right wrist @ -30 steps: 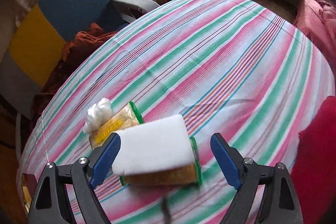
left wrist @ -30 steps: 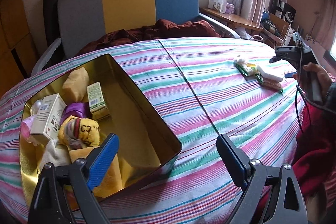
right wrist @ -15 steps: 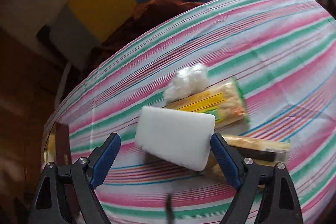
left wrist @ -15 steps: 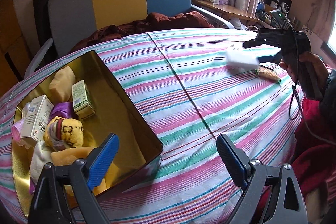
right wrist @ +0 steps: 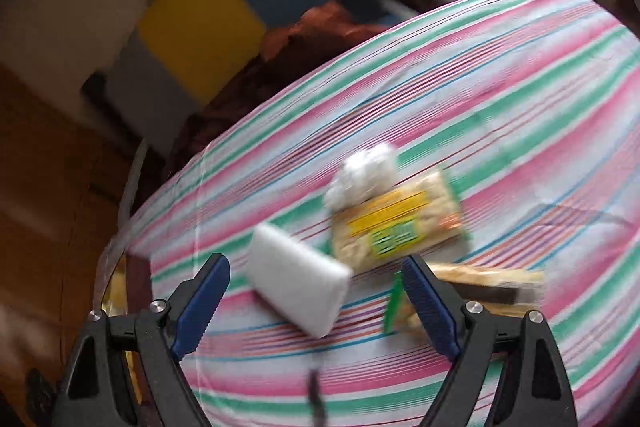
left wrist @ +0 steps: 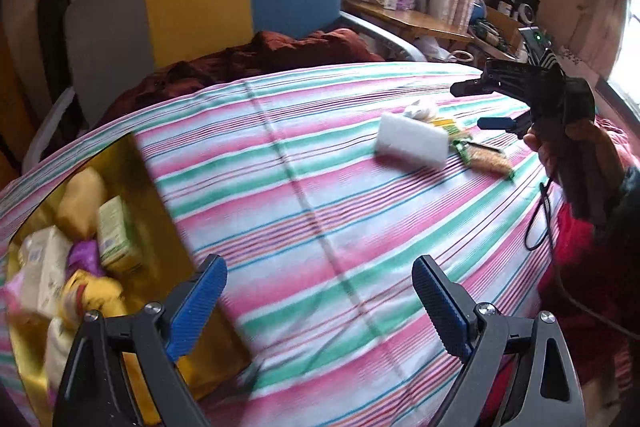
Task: Organize objects
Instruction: 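Move both tools toward the white sponge and snack bags on the sheet, then grasp the white sponge with the left tool while the right tool grasps the cracker bag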
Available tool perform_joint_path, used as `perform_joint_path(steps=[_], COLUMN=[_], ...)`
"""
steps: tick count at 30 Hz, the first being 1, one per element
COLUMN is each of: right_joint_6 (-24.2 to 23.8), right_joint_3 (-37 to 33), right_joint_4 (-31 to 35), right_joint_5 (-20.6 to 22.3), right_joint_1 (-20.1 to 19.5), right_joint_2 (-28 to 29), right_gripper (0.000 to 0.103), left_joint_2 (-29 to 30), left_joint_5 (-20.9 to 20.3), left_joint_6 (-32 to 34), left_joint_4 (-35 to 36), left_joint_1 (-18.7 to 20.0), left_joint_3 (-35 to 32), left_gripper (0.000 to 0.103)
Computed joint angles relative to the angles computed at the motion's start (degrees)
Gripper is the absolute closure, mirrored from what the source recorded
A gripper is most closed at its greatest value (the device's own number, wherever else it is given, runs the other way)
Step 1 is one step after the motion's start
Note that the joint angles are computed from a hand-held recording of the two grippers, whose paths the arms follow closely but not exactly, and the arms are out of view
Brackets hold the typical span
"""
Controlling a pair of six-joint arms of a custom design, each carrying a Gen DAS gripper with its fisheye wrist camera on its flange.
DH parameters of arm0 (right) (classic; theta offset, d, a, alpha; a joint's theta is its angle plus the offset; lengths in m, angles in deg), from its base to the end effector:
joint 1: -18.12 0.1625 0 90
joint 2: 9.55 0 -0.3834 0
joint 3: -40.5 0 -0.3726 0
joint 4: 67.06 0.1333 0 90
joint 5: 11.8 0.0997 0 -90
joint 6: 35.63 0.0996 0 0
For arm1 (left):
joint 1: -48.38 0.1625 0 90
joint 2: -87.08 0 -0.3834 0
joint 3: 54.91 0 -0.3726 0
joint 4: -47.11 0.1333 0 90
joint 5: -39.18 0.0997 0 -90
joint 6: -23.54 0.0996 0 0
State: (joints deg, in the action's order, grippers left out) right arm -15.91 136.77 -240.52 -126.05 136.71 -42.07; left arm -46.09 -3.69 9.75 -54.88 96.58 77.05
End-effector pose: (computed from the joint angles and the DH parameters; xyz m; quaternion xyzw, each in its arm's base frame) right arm 0.3743 -0.4937 -0.0174 0.0386 -0.9632 0.2374 0.1204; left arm 0.0053 -0.3036 0.4068 0.1758 0.8946 -0.2784 0.3022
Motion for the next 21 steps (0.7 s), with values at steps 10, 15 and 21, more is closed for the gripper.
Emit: perform_joint_path(steps=[10, 15, 21], right_joint_6=[11.0, 10.7, 11.0], right_joint_3=[3.3, 3.1, 4.2], right_joint_4=[-0.9, 1.0, 0.4], right_joint_5=[-3.7, -3.1, -1.5], right_joint_1=[-3.1, -4.0, -4.6], right_joint_2=[-2.7, -3.2, -4.0], right_gripper=[0.013, 0.013, 0.013], left_joint_2=[27.0, 38.3, 45.7], left_joint_5=[-13.9, -21.6, -24.9], left_joint_6=[1.9, -5.2, -13.9], left_joint_4=[-18.5, -20.4, -23.1], left_joint_1=[10.9, 16.5, 19.2], left_joint_3=[-9.5, -16.2, -19.9], left_gripper=[0.006, 0.005, 0.001])
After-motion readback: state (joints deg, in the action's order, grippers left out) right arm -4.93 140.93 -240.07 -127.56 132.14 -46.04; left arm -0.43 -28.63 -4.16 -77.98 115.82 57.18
